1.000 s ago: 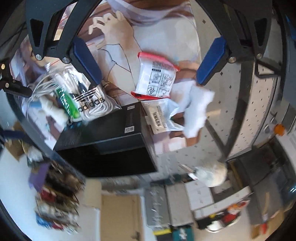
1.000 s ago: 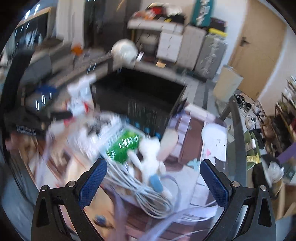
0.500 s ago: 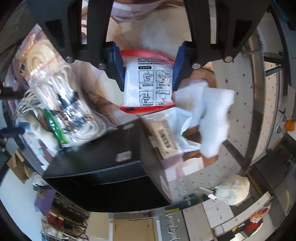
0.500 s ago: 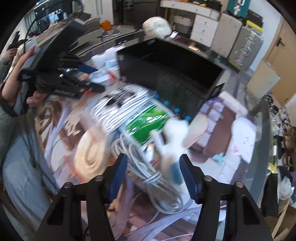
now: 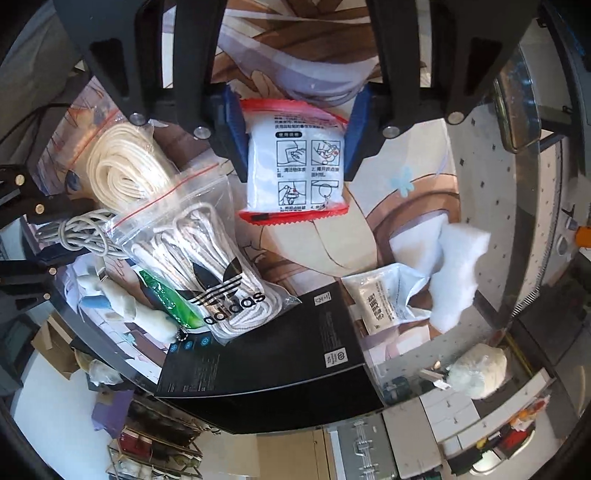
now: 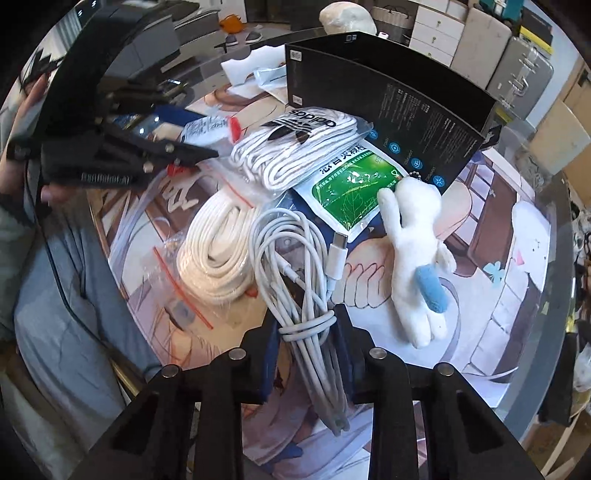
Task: Organize soft objects
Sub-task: 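Grasp the red-trimmed white packet with left tool while right tool grasps coiled white cable, then lift the packet with left tool while right tool carries the cable toward the black box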
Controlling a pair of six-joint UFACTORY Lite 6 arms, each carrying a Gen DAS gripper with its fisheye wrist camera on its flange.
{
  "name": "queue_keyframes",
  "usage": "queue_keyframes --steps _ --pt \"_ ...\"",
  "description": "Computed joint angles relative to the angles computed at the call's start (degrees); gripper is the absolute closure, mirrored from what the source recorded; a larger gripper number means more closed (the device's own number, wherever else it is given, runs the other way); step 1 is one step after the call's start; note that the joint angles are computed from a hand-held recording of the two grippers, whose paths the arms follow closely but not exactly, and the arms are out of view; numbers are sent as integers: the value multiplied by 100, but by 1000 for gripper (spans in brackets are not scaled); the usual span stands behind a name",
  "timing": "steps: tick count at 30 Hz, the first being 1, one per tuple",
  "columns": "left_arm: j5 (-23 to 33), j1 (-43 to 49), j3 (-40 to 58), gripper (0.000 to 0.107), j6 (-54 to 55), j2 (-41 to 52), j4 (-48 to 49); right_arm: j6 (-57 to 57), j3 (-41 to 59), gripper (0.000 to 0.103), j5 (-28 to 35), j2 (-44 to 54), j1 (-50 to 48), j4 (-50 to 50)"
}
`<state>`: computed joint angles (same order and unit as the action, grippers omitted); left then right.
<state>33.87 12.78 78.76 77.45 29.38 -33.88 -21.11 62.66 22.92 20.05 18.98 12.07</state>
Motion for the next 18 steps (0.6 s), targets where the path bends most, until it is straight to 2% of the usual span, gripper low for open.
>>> queue_keyframes --steps 3,5,6,8,10,14,18 --pt "-23 -22 269 46 -154 261 -6 85 25 74 -45 0 34 -12" --pt "154 -6 495 46 -308 415 57 575 151 72 -166 160 103 -432" --pt "200 2 538 47 -309 446 53 558 215 72 -167 214 118 -405" --pt "434 55 610 60 -202 499 -27 403 279 73 -103 250 98 -246" --pt "401 51 576 63 -202 476 -28 269 273 75 -117 251 35 -61" --pt "145 68 341 64 106 273 -271 152 42 75 -241 -25 -95 116" --pt "258 199 250 64 532 63 -815 -186 -195 75 -444 -402 -222 593"
